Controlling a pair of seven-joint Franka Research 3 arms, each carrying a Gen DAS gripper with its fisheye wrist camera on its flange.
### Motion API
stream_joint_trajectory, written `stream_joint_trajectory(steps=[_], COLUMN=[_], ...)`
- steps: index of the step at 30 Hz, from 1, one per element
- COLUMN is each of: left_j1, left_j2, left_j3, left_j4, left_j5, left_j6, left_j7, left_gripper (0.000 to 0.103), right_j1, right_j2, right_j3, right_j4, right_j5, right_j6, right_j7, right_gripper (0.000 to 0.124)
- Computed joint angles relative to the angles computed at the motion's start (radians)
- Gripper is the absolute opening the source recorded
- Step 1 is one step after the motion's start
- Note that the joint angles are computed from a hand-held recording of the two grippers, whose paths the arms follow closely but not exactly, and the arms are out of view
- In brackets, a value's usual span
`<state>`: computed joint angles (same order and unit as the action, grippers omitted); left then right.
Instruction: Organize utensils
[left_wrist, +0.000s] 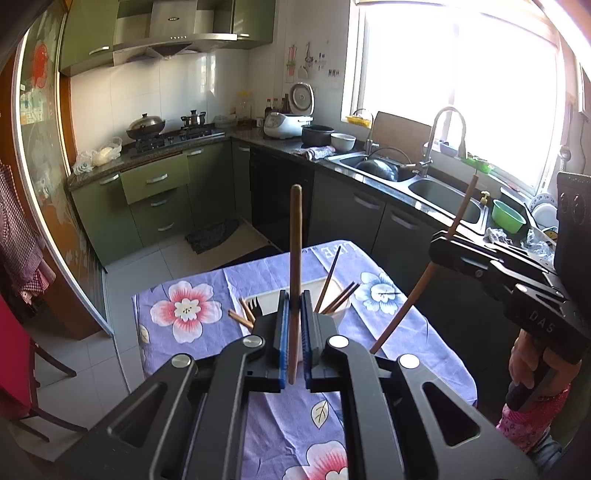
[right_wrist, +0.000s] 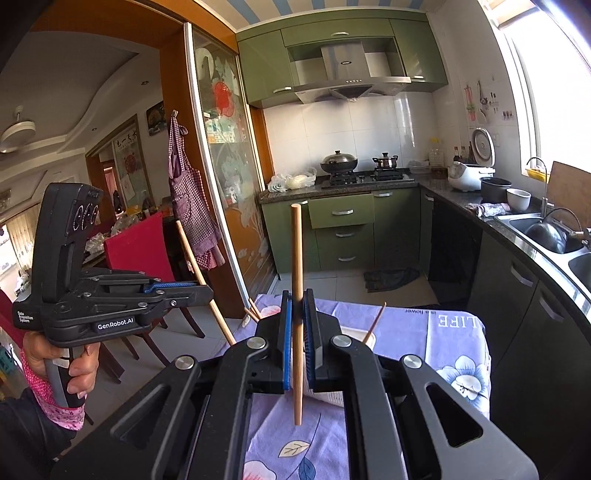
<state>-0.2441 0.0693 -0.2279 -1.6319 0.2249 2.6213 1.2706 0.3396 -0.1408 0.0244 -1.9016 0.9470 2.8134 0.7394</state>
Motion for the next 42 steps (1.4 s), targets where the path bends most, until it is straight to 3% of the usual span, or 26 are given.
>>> stream_joint_trajectory(steps=[8, 14, 26, 32, 34, 35, 37, 42], left_j1=[-0.026, -0.053, -0.041, -0.046, -0.052, -0.051, -0.050, -0.041], left_j2=[0.114, 0.238, 0.322, 0.324, 0.321, 0.319, 0.315, 0.279], left_j3=[0.019, 0.035, 0.037, 0.056, 0.065, 0.064, 0.066, 0.063], left_j4=[0.194, 0.346, 0.347, 0.305, 0.289, 0.282, 0.268, 0.217], left_j5=[0.115, 0.141, 0.088, 0.099, 0.127, 0.134, 0.144, 0.154], left_j6=[0.022, -0.036, -0.111, -0.075, -0.056, -0.052, -0.033, 0.016], left_j7=[-0.071, -0.076, -0.045, -0.080, -0.099, -0.099, -0.113, -0.138], left_gripper=[0.006, 0.006, 0.006, 0.006, 0.012, 0.025, 0.036, 0.036], right_j1=[-0.032, -0.054, -0.069, -0.059, -0.064, -0.062, -0.070, -0.098], right_j2=[0.161, 0.287, 0.428, 0.462, 0.459, 0.457, 0.446, 0.364], right_j3=[0.032, 0.044, 0.059, 0.053, 0.061, 0.060, 0.069, 0.112], right_j4=[0.236, 0.358, 0.396, 0.384, 0.365, 0.356, 0.332, 0.227], right_j5=[-0.144, -0.341, -0.517, -0.577, -0.576, -0.583, -0.572, -0.484], right_j6=[0.021, 0.047, 0.011, 0.015, 0.021, 0.025, 0.037, 0.119], right_j7=[0.158, 0.349, 0.495, 0.540, 0.535, 0.538, 0.527, 0.438], right_gripper=[0.007, 0.007, 0.007, 0.007, 0.007, 0.010, 0.011, 0.012])
